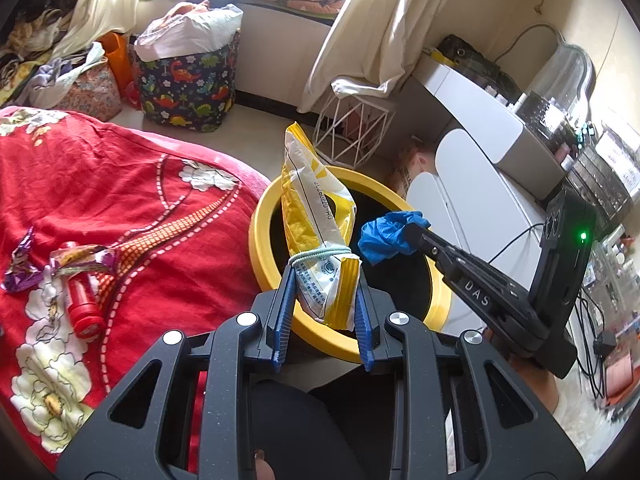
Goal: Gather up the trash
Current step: 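Carry the yellow snack bag and blue glove over the yellow bin, then open both tools to drop the snack bag and glove into the bin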
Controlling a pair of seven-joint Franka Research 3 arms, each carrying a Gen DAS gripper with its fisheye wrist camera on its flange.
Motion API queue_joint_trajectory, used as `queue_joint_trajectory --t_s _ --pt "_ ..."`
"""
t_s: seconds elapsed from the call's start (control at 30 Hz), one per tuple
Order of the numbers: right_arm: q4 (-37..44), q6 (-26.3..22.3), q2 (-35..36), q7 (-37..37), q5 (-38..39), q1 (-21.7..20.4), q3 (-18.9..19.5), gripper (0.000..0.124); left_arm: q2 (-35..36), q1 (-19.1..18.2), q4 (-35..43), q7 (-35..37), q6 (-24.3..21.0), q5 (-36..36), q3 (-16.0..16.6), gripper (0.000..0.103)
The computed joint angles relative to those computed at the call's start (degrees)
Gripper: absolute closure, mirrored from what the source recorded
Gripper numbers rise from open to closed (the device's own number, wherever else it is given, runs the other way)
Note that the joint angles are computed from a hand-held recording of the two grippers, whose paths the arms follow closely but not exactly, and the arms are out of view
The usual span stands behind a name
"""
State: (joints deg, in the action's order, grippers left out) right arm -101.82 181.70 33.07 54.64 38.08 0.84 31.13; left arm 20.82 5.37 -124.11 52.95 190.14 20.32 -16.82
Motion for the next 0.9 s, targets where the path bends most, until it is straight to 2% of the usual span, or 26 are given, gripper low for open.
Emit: queue_joint_trajectory --t_s 0.23,0.33,0.5,0.77,0.9 --pt "0.08 0.09 0.46 1.14 0.16 -0.30 -0.86 0.119 2.62 -0.17 2.84 1.33 -2.06 -0.17 -1.14 0.082" --pt "0.20 -0.08 0.54 1.99 0.04 0.00 -1.72 0.119 4.59 1.10 4.85 2.64 -3.49 -0.58 -3.10 0.083" --pt "0.86 -1.10 0.93 3.87 -0.23 1.09 -3.92 0.119 7.70 0.77 8.98 5.26 -6.73 -2.39 -3.74 0.082" --pt "1.39 -2.83 1.15 6.65 -0.35 3.10 -7.48 0.119 10.86 -3.06 15.34 9.18 -11.63 -6.20 -1.05 0.082" --pt "1.37 -2.66 1.07 7.45 -0.23 3.61 -8.24 0.117 11.54 -5.13 17.35 9.91 -12.29 -7.48 0.98 0.081"
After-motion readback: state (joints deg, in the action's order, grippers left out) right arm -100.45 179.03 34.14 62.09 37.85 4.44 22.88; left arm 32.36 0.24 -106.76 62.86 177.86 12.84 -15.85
